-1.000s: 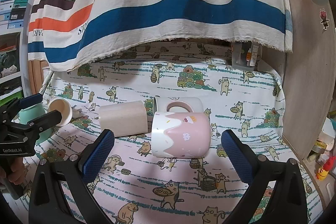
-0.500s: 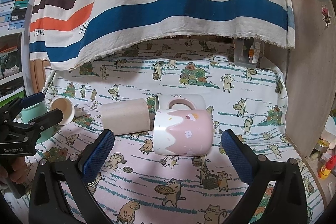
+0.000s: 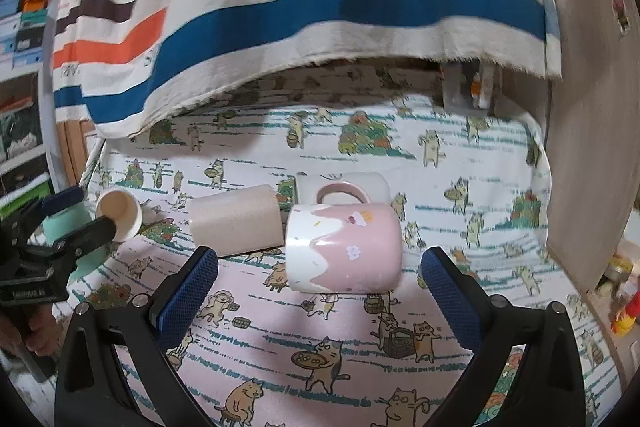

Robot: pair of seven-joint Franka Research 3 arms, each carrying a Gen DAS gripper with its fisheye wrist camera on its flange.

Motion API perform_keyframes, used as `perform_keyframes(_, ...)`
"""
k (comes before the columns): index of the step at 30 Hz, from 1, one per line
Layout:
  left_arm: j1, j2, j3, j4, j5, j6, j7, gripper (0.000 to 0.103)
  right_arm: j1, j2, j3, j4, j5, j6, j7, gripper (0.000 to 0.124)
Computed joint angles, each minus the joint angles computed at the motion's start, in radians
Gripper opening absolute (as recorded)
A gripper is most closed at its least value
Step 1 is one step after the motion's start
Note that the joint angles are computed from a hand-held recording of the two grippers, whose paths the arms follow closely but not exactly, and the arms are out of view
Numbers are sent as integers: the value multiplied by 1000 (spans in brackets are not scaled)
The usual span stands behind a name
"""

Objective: Flip cup upside down
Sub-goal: 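Move the right gripper to the pink-and-white mug lying on its side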

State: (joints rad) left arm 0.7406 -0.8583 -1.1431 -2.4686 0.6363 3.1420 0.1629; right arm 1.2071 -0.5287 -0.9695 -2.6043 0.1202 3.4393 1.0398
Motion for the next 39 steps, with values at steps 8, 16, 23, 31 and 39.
perform_keyframes(8,-16,38,5,19,4,-96,8,103,-41,92,33,177,109,-345,-5,103)
perform_keyframes(16,-61,185,53,37,78,-140,-23,103,14,281,-21,342,230,-505,-71,103)
perform_keyframes(23,-100,261,88,53,150,-170,-63,103,4,423,-4,398,388,-514,-199,103)
perform_keyframes(31,-232,449,197,97,181,-259,-16,103,-68,521,59,453,536,-563,-267,103)
perform_keyframes(39,-311,493,262,112,270,-327,-73,103,-163,494,158,431,505,-566,-237,95)
